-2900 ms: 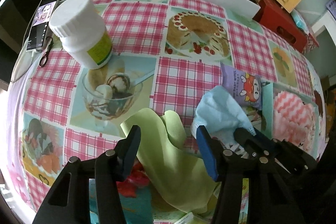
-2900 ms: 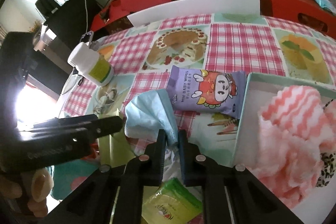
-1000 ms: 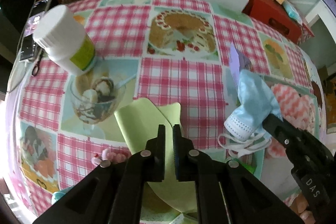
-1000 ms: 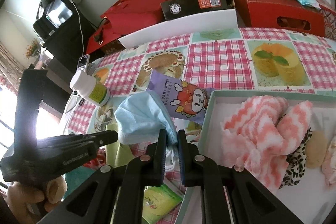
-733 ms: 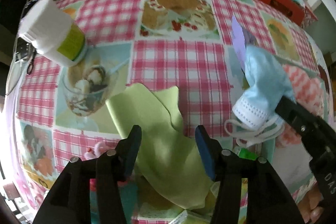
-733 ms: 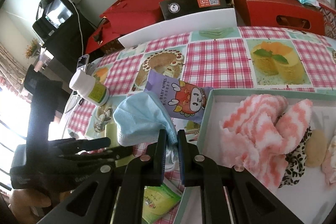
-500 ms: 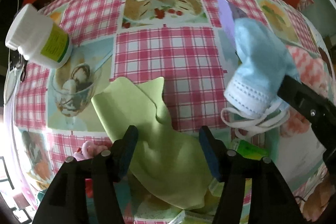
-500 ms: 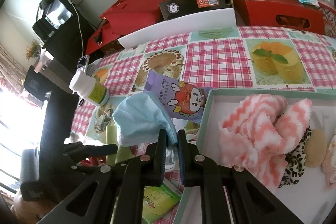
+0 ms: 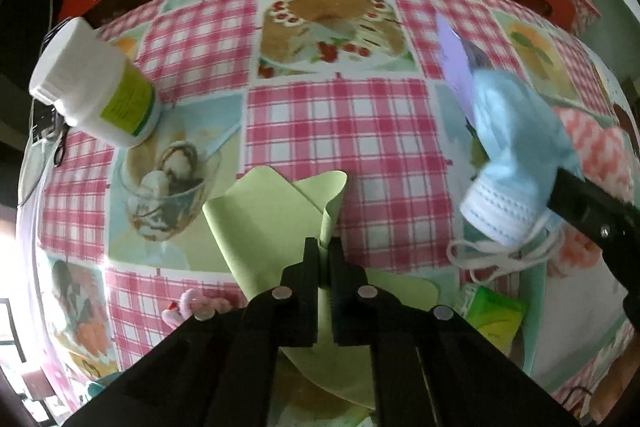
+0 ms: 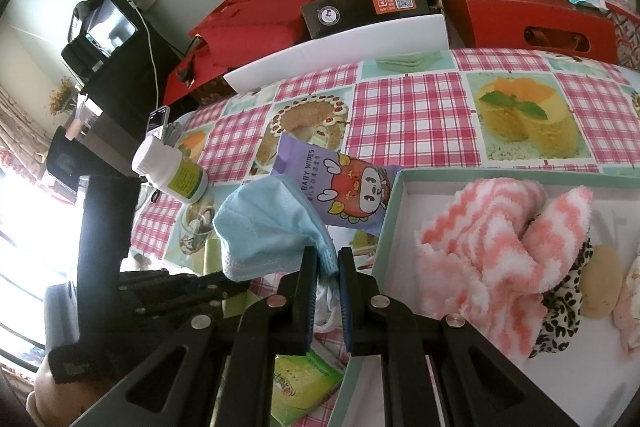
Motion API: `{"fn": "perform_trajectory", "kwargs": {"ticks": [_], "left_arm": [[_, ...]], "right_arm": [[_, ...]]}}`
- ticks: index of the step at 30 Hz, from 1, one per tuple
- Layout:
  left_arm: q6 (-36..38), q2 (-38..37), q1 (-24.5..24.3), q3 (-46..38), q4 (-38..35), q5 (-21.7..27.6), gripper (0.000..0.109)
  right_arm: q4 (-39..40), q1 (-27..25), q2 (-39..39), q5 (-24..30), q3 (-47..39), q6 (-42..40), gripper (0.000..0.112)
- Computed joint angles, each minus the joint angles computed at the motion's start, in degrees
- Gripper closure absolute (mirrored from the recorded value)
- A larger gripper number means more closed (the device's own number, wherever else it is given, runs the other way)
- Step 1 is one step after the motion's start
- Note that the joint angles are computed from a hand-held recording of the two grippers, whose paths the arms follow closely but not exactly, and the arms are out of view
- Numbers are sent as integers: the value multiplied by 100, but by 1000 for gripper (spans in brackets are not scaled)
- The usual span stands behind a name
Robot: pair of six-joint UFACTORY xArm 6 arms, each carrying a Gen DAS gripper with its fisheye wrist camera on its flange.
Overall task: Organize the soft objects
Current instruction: 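Lift the blue mask with the right tool while the left tool lifts the green cloth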
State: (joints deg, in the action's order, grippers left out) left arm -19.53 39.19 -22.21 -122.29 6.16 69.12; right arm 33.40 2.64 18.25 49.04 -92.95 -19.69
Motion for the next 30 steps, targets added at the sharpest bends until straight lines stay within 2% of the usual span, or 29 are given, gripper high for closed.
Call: {"fn": "perform_trajectory", "kwargs": {"ticks": [12,30], "left_arm": [[-165,-493,299,526,-233,-722,106],[-556,-1109,375,1117,179,-1463,106]], "right_arm": [[162,-6,-34,19,21,-142,101],[983,-6,-182,214,23,-770,101]]}}
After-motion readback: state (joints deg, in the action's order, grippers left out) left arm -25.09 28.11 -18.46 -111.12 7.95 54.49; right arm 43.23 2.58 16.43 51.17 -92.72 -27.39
